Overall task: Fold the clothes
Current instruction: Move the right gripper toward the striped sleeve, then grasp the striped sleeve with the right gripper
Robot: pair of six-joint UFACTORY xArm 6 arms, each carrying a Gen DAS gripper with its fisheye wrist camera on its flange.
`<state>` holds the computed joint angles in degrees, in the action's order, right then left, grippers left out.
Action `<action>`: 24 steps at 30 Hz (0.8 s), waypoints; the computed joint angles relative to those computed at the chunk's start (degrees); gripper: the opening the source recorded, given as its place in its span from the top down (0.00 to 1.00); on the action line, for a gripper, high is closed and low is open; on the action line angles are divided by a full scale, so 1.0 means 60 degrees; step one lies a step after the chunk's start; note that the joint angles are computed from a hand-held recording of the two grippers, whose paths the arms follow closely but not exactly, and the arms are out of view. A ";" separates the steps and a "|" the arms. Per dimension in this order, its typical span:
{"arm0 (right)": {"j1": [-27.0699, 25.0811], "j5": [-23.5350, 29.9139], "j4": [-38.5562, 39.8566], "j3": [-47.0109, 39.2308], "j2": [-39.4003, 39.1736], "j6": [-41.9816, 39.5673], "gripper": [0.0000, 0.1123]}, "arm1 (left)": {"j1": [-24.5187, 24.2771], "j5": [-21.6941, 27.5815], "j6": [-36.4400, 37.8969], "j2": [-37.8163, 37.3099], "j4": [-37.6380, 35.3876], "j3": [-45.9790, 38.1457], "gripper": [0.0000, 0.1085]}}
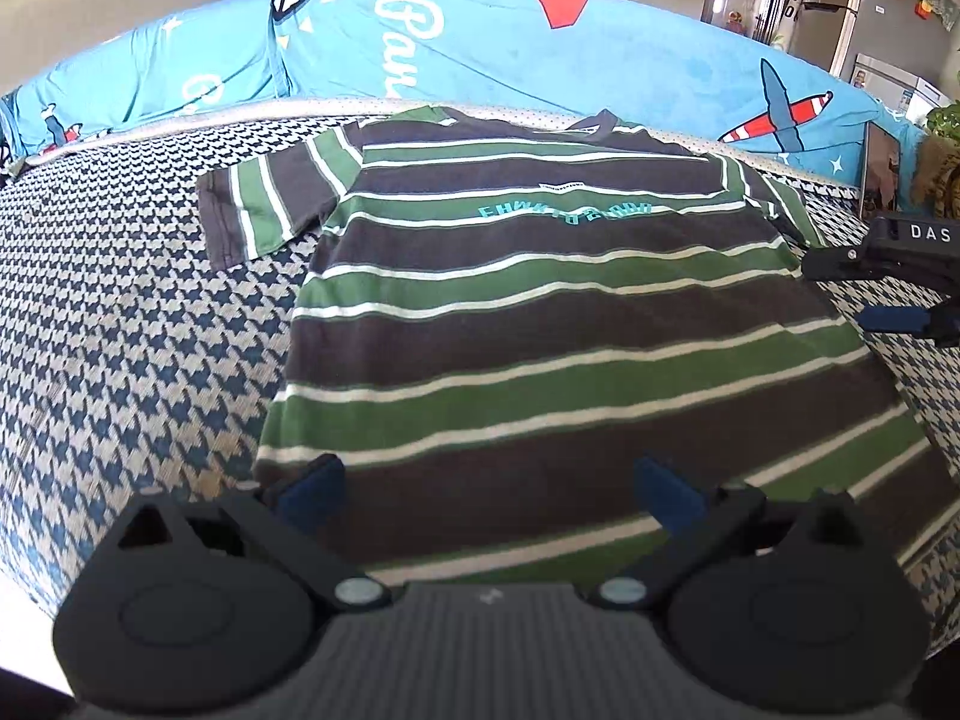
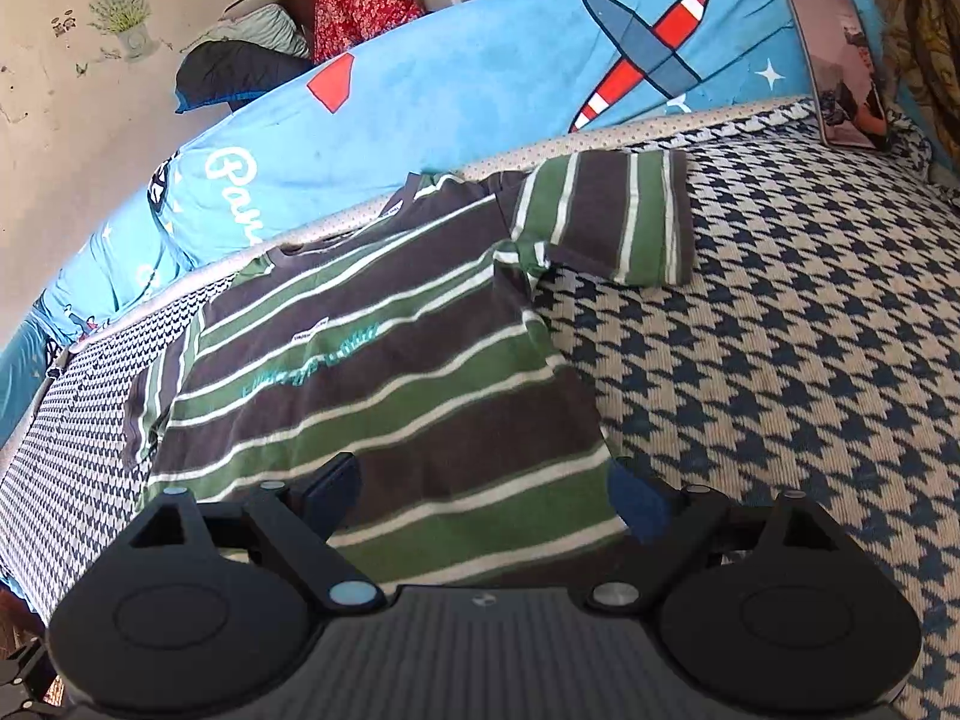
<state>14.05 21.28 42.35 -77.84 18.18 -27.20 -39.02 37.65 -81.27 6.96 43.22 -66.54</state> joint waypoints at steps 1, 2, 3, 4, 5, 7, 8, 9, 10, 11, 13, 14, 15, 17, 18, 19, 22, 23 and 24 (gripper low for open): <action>0.0023 -0.0016 -0.0013 -0.0183 0.0138 -0.0027 0.20 | 0.0167 -0.0097 0.0212 0.0130 -0.0271 -0.0164 0.05; 0.0042 0.0000 -0.0197 -0.0383 0.0293 0.0091 0.20 | 0.0318 -0.0194 0.0295 0.0225 -0.0390 -0.0285 0.05; 0.0060 0.0021 -0.0385 -0.0588 0.0449 0.0213 0.20 | 0.0464 -0.0264 0.0364 0.0322 -0.0481 -0.0413 0.05; 0.0061 0.0067 -0.0637 -0.0805 0.0618 0.0448 0.20 | 0.0594 -0.0255 0.0376 0.0420 -0.0454 -0.0555 0.05; 0.0062 0.0120 -0.0890 -0.1029 0.0789 0.0684 0.20 | 0.0703 -0.0202 0.0395 0.0513 -0.0382 -0.0701 0.05; 0.0071 0.0147 -0.1107 -0.1456 0.1118 0.0972 0.20 | 0.0914 -0.0131 0.0522 0.0712 -0.0272 -0.1004 0.05; 0.0077 0.0146 -0.1185 -0.1665 0.1277 0.1085 0.20 | 0.1018 -0.0143 0.0595 0.0813 -0.0238 -0.1152 0.05; 0.0082 0.0117 -0.1313 -0.1895 0.1460 0.1213 0.20 | 0.1119 -0.0166 0.0661 0.0913 -0.0201 -0.1291 0.05; 0.0080 0.0114 -0.1501 -0.2127 0.1644 0.1426 0.20 | 0.1216 -0.0219 0.0696 0.1009 -0.0160 -0.1409 0.05; 0.0078 0.0117 -0.1696 -0.2369 0.1833 0.1648 0.20 | 0.1320 -0.0263 0.0714 0.1134 -0.0137 -0.1558 0.05; 0.0058 0.0287 -0.1886 -0.2946 0.2266 0.2077 0.20 | 0.1522 -0.0347 0.0748 0.1388 -0.0114 -0.1861 0.05; 0.0041 0.0405 -0.2029 -0.3283 0.2514 0.2358 0.20 | 0.1612 -0.0399 0.0751 0.1504 -0.0172 -0.1977 0.05; 0.0025 0.0528 -0.2169 -0.3630 0.2767 0.2637 0.20 | 0.1703 -0.0484 0.0750 0.1602 -0.0260 -0.2066 0.05; 0.0002 0.0721 -0.2428 -0.4284 0.3247 0.3133 0.20 | 0.1886 -0.0744 0.0782 0.1773 -0.0481 -0.2196 0.05; -0.0013 0.0797 -0.2505 -0.4600 0.3481 0.3294 0.20 | 0.1968 -0.0863 0.0824 0.1861 -0.0596 -0.2263 0.05; -0.0022 0.0802 -0.2614 -0.4868 0.3693 0.3480 0.20 | 0.2022 -0.0942 0.0940 0.1949 -0.0707 -0.2336 0.05; -0.0013 0.0420 -0.2645 -0.5236 0.4057 0.3803 0.20 | 0.2098 -0.0798 0.1453 0.2269 -0.1006 -0.2713 0.05; -0.0006 0.0257 -0.2594 -0.5305 0.4146 0.3886 0.20 | 0.2121 -0.0761 0.1540 0.2346 -0.1053 -0.2798 0.05; 0.0001 0.0095 -0.2547 -0.5378 0.4237 0.3972 0.20 | 0.2146 -0.0725 0.1616 0.2418 -0.1111 -0.2877 0.05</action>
